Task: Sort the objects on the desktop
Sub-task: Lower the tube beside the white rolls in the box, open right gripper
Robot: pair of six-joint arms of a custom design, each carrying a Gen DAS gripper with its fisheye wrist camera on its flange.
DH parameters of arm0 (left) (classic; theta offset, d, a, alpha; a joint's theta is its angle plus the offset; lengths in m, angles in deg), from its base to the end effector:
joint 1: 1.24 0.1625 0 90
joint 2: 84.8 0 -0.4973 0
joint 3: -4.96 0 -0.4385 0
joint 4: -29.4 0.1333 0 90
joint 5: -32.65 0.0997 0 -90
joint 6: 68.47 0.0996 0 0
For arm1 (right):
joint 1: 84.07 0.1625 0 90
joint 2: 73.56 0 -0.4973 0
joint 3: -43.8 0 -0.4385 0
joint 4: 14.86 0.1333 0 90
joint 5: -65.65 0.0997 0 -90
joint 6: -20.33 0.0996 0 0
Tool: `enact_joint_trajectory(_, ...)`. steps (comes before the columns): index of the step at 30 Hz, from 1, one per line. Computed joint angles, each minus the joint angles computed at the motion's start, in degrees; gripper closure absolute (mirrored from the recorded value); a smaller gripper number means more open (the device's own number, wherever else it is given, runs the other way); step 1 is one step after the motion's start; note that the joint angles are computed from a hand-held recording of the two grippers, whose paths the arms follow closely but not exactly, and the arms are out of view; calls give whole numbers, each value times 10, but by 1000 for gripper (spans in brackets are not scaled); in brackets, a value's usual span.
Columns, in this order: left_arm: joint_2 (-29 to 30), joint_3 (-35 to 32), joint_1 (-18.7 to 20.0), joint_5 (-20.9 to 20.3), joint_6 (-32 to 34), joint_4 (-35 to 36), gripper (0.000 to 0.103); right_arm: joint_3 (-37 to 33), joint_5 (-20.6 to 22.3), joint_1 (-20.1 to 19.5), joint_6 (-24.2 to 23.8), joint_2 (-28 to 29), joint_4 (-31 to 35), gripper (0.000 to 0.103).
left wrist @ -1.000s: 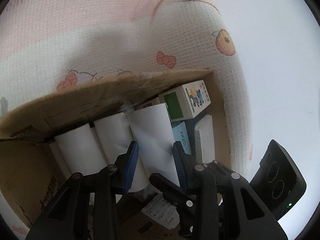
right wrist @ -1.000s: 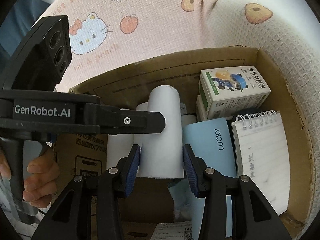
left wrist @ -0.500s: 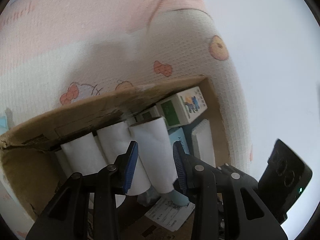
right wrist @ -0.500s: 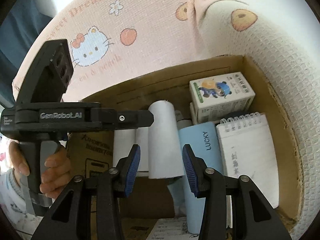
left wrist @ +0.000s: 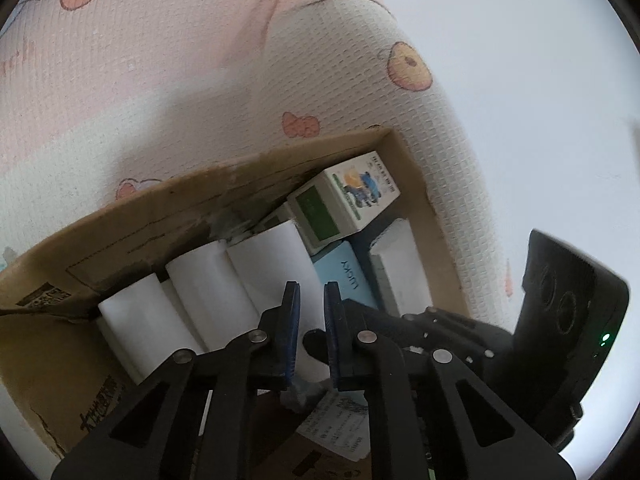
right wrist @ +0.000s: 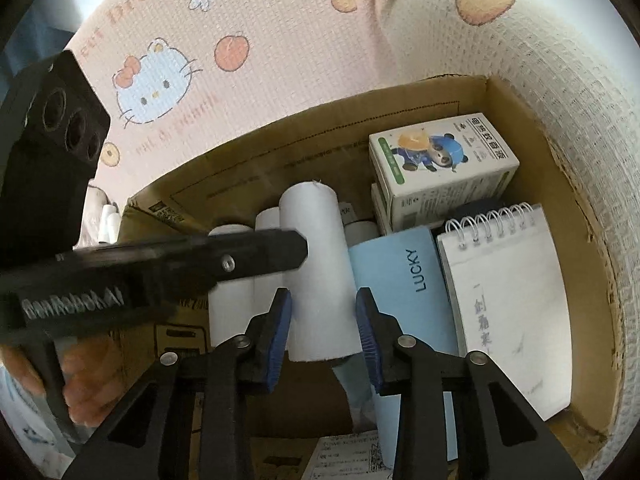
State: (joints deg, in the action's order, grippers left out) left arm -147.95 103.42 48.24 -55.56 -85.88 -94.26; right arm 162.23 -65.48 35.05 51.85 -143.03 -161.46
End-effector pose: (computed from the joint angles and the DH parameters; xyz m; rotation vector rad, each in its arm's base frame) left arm -0.3376 -0.6050 0.2504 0.6217 3.0373 0.0156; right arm 0.3371 -0.4659 0.2364 -0.1157 -2.5143 0.6216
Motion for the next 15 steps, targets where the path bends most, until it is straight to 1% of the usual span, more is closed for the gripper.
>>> enact_joint_trajectory(3,-4,7,-11,36,17,-3,89,-15,-10,0,-8,12,22,72)
enact_joint_trajectory(4,-4,8,-12,40,22,-1,89,-20,-15,0,-11,17,29,72)
enact_joint_trajectory(6,-5,8,-12,38,27,6,89,-30,-18,-4,-15,31,49,72)
enact_joint_trajectory(9,-4,5,-11,49,19,20,89,-35,-20,-10,-23,44,45,72)
enact_joint_trajectory(13,-8,7,1,35,-12,10,89,-37,-14,-13,-14,42,53,72)
enact_joint_trajectory(15,-11,6,5,27,-18,11,89,-32,-12,-12,-12,37,44,72)
